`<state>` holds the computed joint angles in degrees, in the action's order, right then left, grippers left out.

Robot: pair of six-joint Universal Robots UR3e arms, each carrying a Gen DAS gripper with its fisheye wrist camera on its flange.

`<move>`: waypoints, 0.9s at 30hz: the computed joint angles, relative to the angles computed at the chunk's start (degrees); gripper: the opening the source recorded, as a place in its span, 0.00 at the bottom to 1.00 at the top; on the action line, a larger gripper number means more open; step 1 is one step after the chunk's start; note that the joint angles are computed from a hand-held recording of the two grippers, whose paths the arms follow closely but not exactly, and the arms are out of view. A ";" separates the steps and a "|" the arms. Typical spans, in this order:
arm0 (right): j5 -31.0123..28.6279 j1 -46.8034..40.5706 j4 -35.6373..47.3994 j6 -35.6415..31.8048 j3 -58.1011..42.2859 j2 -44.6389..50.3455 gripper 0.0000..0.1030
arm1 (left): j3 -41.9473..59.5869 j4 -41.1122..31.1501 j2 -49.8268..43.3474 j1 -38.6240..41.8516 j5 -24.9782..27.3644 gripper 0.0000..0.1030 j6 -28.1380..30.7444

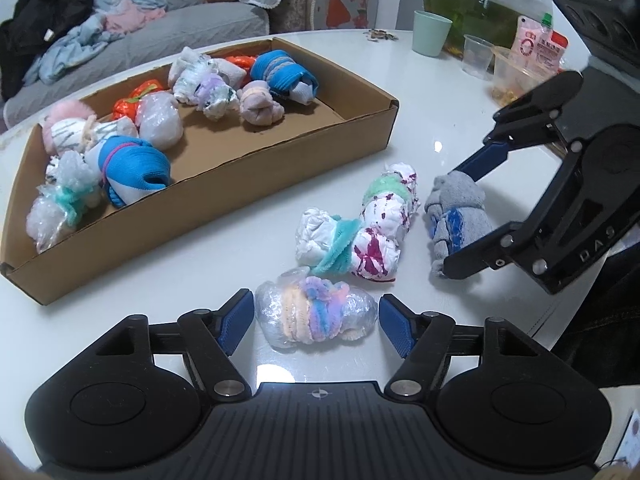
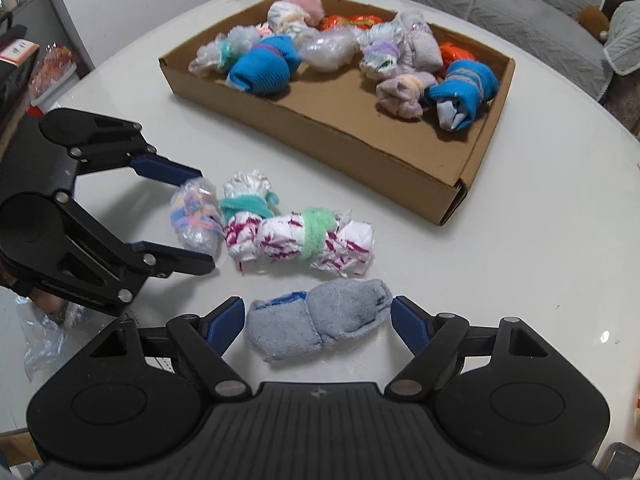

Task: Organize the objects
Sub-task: 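Grasp the pastel plastic-wrapped roll with the left gripper while the right grasps the grey sock roll, then carry both rolls into the tray and lower them among the items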

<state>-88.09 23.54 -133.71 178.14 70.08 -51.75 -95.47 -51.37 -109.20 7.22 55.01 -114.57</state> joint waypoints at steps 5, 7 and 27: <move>1.44 -0.43 0.92 0.17 -0.30 -0.39 0.58 | 0.62 -1.16 0.01 0.44 -0.08 0.64 0.96; 1.67 -0.49 1.51 0.21 -0.47 -0.65 0.55 | 0.23 -0.61 0.21 0.55 0.23 0.64 1.44; -0.83 -2.77 -12.83 3.35 3.27 -8.46 0.55 | 34.63 -17.75 -7.64 -0.39 -4.70 0.64 -1.16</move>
<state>-88.92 20.77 -146.54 181.49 73.35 -60.21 -60.84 -69.13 -116.83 6.82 50.31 -115.74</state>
